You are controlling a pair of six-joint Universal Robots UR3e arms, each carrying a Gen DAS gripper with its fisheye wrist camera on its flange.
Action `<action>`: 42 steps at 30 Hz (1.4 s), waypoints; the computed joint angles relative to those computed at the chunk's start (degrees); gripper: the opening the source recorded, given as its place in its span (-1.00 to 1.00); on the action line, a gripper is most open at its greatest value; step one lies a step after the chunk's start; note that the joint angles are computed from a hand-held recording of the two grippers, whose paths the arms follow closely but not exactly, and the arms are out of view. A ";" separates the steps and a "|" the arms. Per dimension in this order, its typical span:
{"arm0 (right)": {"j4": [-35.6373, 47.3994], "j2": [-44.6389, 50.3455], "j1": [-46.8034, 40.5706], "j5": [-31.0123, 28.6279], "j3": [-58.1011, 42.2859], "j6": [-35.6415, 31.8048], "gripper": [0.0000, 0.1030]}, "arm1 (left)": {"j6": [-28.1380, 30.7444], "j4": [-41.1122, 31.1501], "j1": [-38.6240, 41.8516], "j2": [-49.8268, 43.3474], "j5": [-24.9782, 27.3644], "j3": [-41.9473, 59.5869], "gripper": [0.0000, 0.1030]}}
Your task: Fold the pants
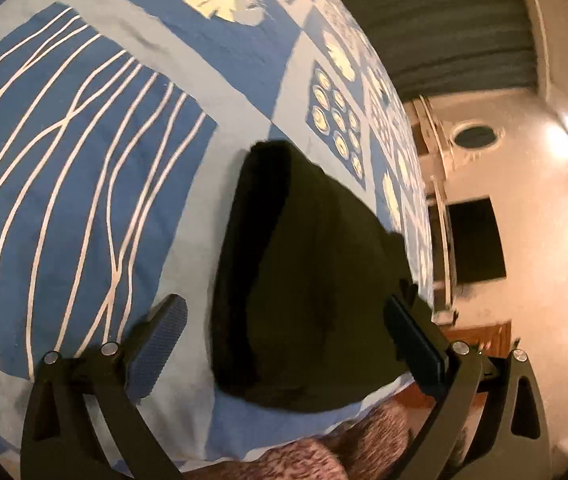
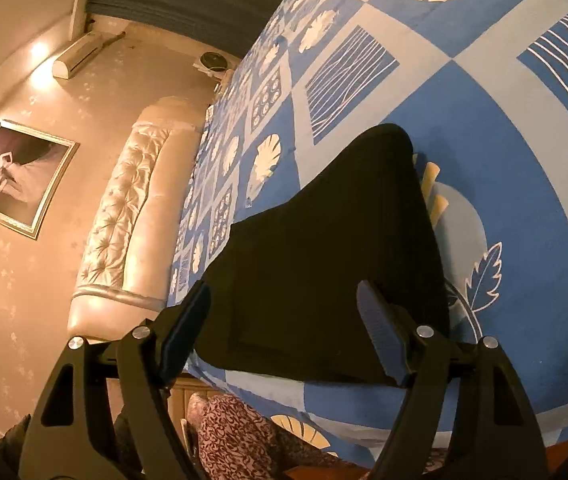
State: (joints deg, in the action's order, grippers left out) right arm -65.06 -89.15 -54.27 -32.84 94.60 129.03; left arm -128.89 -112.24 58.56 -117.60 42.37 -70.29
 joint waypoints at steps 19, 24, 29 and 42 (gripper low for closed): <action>-3.11 -1.37 0.73 0.22 3.21 2.31 0.49 | -11.42 14.64 -3.28 1.26 -6.12 -12.23 -0.68; -3.92 -3.51 0.29 0.97 4.41 2.56 0.49 | -12.27 16.75 -2.38 3.96 -7.75 -15.65 -0.69; -5.43 -4.41 0.36 1.02 5.50 3.43 0.49 | -8.33 9.52 -1.37 10.45 -11.42 -15.47 -0.70; -3.21 -7.65 0.71 3.80 7.29 2.74 0.49 | -32.30 37.30 -30.26 22.02 -15.18 -15.75 -0.69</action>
State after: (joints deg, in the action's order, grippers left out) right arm -68.27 -96.80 -53.56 -29.04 101.89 131.77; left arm -161.19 -74.94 28.31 -95.58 27.19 -86.05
